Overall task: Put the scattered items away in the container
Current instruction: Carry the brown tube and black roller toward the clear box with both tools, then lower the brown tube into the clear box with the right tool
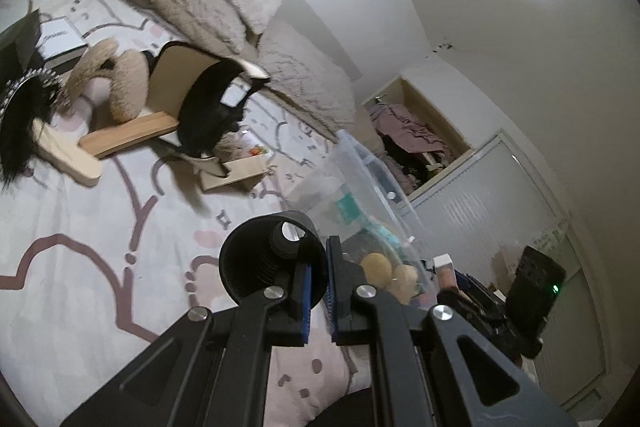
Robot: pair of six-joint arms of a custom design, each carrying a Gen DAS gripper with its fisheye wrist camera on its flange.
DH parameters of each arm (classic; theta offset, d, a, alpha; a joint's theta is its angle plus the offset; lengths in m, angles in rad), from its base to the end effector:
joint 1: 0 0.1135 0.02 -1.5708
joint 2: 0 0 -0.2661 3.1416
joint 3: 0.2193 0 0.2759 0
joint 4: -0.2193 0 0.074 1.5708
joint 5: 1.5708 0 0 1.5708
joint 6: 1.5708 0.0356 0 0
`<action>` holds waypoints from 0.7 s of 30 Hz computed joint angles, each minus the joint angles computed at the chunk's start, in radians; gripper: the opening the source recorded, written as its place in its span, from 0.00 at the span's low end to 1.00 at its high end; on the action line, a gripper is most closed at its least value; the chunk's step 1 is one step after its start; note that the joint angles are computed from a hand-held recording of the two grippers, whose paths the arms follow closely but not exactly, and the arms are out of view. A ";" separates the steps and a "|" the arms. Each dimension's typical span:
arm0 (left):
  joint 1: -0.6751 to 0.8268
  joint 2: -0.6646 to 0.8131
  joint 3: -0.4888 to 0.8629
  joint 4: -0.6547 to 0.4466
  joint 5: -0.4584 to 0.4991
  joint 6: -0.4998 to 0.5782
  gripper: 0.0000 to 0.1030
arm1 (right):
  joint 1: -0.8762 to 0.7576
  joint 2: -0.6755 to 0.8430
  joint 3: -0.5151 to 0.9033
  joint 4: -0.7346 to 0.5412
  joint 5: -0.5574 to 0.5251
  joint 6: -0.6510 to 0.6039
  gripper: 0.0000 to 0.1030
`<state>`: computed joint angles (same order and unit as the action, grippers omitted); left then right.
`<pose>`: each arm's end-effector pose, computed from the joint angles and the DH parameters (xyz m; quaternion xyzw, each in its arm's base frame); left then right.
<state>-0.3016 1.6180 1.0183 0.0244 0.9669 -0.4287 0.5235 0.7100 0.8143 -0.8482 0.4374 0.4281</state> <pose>0.3425 -0.1372 0.2256 0.1721 0.7905 -0.5325 0.2490 0.1443 0.0659 0.3027 0.0445 0.8971 0.0030 0.4396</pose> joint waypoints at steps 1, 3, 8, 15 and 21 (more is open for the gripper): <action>-0.007 -0.011 -0.003 0.005 0.005 -0.004 0.06 | -0.018 -0.018 0.005 -0.017 0.000 -0.003 0.84; -0.022 -0.033 -0.011 0.017 0.006 -0.014 0.06 | -0.063 -0.056 0.015 -0.052 -0.005 -0.013 0.84; -0.066 -0.071 -0.022 0.040 -0.007 -0.049 0.06 | -0.196 -0.134 0.031 -0.131 -0.034 -0.068 0.84; -0.134 -0.098 0.000 0.040 -0.035 -0.083 0.06 | -0.553 -0.231 0.008 -0.182 -0.271 -0.219 0.84; -0.199 -0.104 0.032 0.037 -0.055 -0.102 0.06 | -0.960 -0.233 0.000 -0.209 -0.551 -0.417 0.84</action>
<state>-0.5001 1.5137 1.0506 0.0615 0.9122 -0.5304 -0.4361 0.4770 0.8144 -1.0573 -0.1136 0.0107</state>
